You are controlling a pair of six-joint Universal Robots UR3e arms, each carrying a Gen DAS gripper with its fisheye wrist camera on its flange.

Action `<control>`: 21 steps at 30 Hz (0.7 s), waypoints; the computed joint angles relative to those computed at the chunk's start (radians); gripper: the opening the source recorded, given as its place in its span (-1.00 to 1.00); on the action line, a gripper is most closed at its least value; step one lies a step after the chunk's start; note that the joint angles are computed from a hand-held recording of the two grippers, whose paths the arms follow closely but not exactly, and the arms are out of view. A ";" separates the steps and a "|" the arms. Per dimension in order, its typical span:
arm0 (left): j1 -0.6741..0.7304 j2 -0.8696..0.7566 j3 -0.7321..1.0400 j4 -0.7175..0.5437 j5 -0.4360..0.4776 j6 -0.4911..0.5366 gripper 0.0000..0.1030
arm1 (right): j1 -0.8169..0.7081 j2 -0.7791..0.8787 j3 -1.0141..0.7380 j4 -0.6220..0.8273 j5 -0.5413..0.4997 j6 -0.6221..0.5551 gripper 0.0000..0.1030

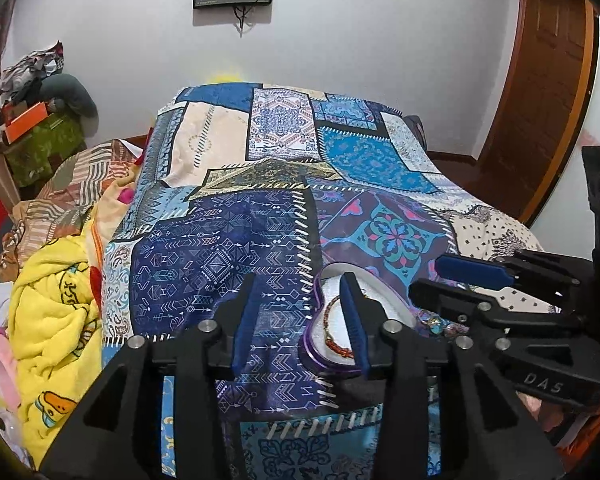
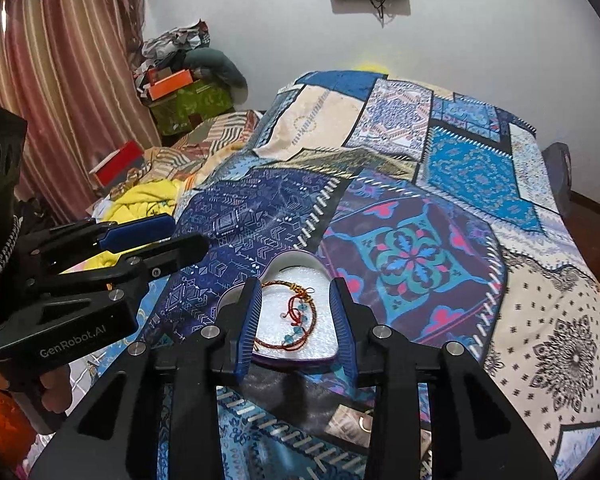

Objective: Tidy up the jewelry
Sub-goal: 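Open both grippers to release the bracelets into the tin, then lift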

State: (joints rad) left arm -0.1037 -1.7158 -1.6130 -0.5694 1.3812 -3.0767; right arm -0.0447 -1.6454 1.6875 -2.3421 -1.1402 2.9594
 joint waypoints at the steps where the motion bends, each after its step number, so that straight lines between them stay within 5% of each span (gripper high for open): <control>1: -0.006 0.005 0.001 -0.004 0.004 -0.001 -0.21 | -0.008 -0.014 0.007 0.002 0.002 -0.001 -0.38; 21: -0.198 -0.094 0.088 -0.118 -0.011 -0.049 -0.21 | -0.395 -0.324 0.189 0.195 0.093 -0.144 -0.38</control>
